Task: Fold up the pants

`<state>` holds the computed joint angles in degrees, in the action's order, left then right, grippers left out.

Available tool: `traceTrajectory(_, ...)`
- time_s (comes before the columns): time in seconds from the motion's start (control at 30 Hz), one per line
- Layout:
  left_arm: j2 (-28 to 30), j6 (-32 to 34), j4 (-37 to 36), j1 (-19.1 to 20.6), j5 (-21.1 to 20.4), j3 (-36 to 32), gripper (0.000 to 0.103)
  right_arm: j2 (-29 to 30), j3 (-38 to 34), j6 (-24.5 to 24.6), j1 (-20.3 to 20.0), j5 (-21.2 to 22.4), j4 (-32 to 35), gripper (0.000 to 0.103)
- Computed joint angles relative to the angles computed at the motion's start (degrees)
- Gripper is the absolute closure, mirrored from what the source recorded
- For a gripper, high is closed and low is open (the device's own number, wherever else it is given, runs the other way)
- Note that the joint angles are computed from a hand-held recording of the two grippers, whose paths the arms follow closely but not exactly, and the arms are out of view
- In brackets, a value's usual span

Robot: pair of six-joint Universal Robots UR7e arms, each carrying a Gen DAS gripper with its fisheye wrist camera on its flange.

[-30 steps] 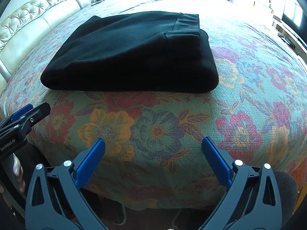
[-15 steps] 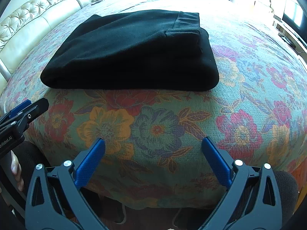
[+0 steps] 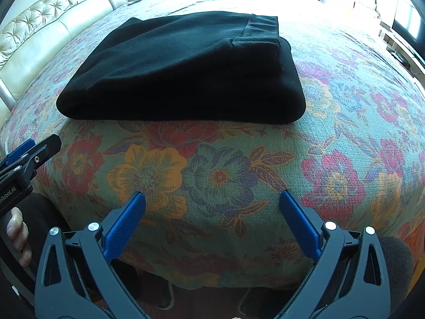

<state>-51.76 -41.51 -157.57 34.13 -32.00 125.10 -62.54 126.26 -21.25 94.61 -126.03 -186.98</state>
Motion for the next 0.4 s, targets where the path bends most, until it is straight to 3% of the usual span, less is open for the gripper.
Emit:
traceTrajectory(0.2, -1.27, -0.04, -4.23, 1.1, -4.12, 0.86, 0.012, 0.28, -0.07, 0.27, 0.06, 0.17, 0.04, 0.002)
traceTrajectory(0.4, -0.8, 1.82, -6.47, 0.59, -2.41, 1.23, 0.012, -0.06, 0.13, 0.14, -0.1, 0.25, 0.17, 0.002)
